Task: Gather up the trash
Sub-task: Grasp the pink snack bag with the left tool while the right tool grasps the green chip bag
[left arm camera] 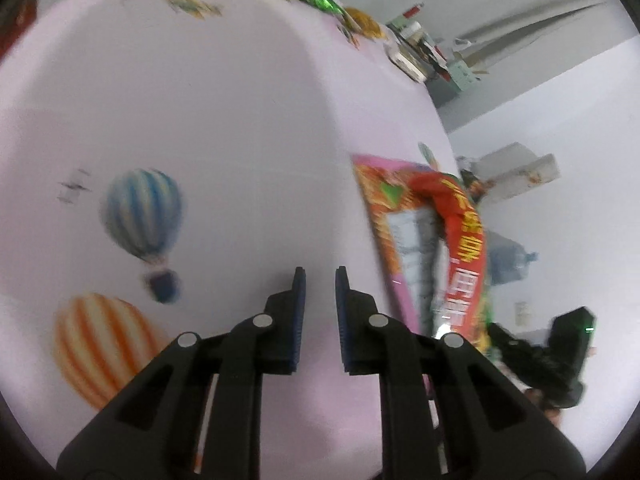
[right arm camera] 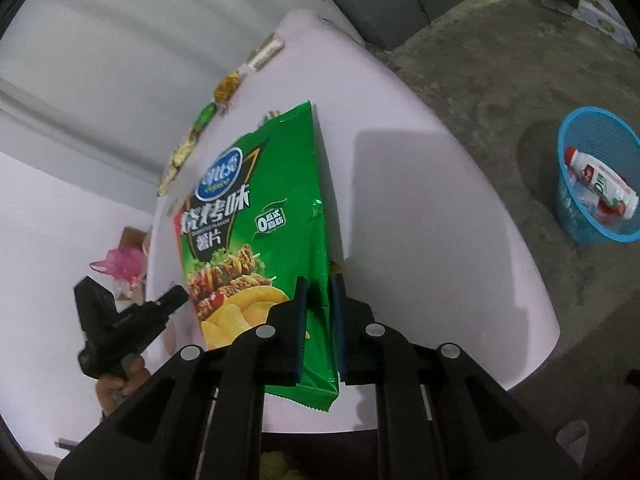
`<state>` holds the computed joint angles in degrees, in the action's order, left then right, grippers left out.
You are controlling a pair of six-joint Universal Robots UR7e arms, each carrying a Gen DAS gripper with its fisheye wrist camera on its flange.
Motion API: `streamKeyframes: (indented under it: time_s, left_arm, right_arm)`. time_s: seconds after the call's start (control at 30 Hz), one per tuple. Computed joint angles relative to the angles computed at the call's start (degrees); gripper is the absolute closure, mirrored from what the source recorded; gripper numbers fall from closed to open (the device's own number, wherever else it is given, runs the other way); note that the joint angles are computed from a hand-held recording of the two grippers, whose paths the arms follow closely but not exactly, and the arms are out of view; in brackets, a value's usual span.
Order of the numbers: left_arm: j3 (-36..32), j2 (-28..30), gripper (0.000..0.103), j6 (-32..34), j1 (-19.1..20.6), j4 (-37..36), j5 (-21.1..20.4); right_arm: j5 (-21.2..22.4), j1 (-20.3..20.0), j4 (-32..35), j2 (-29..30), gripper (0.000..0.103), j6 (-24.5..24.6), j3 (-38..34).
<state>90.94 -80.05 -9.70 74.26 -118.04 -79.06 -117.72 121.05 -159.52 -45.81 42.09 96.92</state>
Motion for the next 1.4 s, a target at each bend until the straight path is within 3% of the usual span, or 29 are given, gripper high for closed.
streamKeyframes:
  time_s: [0.1, 0.27, 0.47, 0.63, 0.73, 0.87, 0.97, 1.07, 1.23, 1.4]
  left_arm:
    - [-0.69, 1.48, 0.078, -1.76, 0.08, 0.52, -3.76]
    - [-1.04, 3.62, 0.070, -3.34, -0.74, -1.26, -4.82]
    - [-1.29, 5.43, 0.071, -7.66, 1.52, -1.49, -15.12]
    - [0.86, 5.26, 0.072, -8.95, 4.53, -6.23, -27.87]
    - [1.74, 5.40, 0.073, -9.24, 4.98, -7.49, -31.36]
    - [2.22, 5.23, 0.094, -7.76, 3.15, -6.02, -25.90]
    - [2.47, 4.86, 0.101, -6.10, 1.41, -5.77, -20.59]
    - [2.80, 3.20, 0.103, -3.74, 0.31, -5.71, -16.50]
    - [3.20, -0.17, 0.103, 1.66, -3.72, -5.35, -5.62]
    - [4.93, -3.63, 0.103, 8.91, -9.29, -5.59, 3.98]
  right_arm:
    - [2.39, -0.38, 0.11, 0.99, 0.090, -0.24, -0.71]
    - [2.42, -0.48, 0.29, 1.72, 0.091, -1.07, -1.27]
    - [1.30, -0.05, 0.71, 2.04, 0.093, -1.66, -1.50]
    - [2.00, -0.26, -0.04, 1.98, 0.093, -2.02, -1.27]
    - [2.62, -0.49, -1.33, 1.78, 0.093, -2.13, -0.55]
    - [3.28, -0.71, -2.64, 1.64, 0.093, -1.96, 0.09]
    - [3.70, -0.80, -3.93, 1.33, 0.093, -1.84, 0.77]
    - [3.49, -0.92, -6.01, 0.28, 0.093, -0.94, 2.30]
    - [0.28, -0.09, -7.94, -1.40, 0.093, -0.14, 3.78]
    - [-5.47, 3.41, -5.76, -0.42, 0.093, -3.91, -0.15]
